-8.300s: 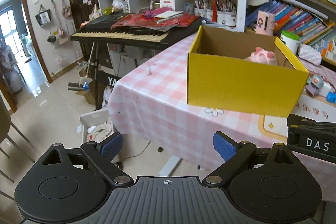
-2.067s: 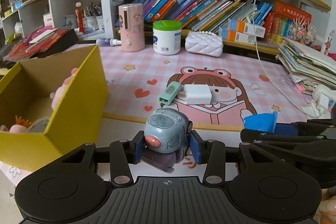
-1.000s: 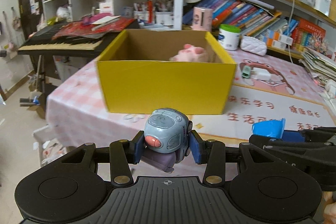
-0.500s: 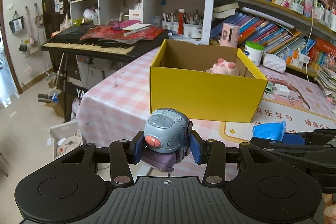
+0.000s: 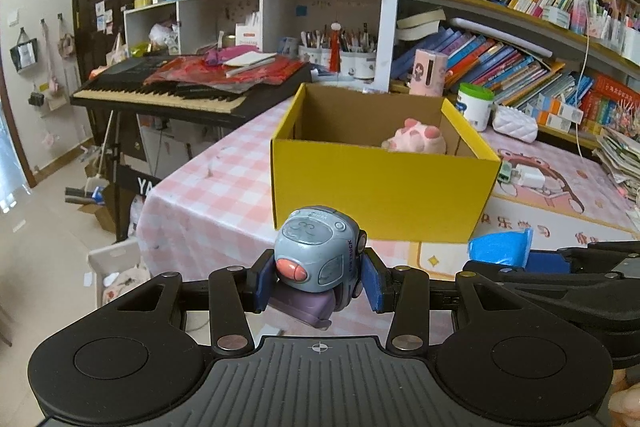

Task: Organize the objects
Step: 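Carry the blue item in the right tool while the left tool carries the robot over the yellow box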

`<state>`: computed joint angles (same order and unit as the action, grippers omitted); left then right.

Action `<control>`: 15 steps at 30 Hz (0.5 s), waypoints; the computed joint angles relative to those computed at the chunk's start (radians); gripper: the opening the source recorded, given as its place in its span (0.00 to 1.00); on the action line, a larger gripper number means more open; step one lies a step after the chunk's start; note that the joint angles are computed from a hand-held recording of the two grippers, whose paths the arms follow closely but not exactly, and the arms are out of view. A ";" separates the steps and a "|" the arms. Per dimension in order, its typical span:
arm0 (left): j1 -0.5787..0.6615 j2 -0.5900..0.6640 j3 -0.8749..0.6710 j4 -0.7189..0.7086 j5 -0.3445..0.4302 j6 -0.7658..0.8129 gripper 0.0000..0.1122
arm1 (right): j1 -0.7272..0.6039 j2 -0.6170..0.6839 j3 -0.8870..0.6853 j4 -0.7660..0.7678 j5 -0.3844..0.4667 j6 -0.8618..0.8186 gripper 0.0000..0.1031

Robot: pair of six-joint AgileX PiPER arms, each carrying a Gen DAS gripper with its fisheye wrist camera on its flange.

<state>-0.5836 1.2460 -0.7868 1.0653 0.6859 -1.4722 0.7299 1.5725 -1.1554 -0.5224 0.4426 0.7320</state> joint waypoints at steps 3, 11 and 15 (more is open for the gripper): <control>0.032 0.023 -0.027 -0.009 -0.035 0.014 0.38 | -0.016 0.023 -0.031 0.016 -0.020 -0.045 0.34; 0.115 0.135 -0.168 0.100 -0.069 -0.031 0.38 | -0.105 0.117 -0.180 0.069 -0.113 -0.191 0.34; 0.141 0.218 -0.266 0.179 -0.076 -0.056 0.38 | -0.159 0.205 -0.318 0.207 -0.134 -0.359 0.34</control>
<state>-0.4427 1.4640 -1.0525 1.2448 0.6096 -1.5287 0.5706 1.7778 -1.4735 -0.3150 0.3087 0.3731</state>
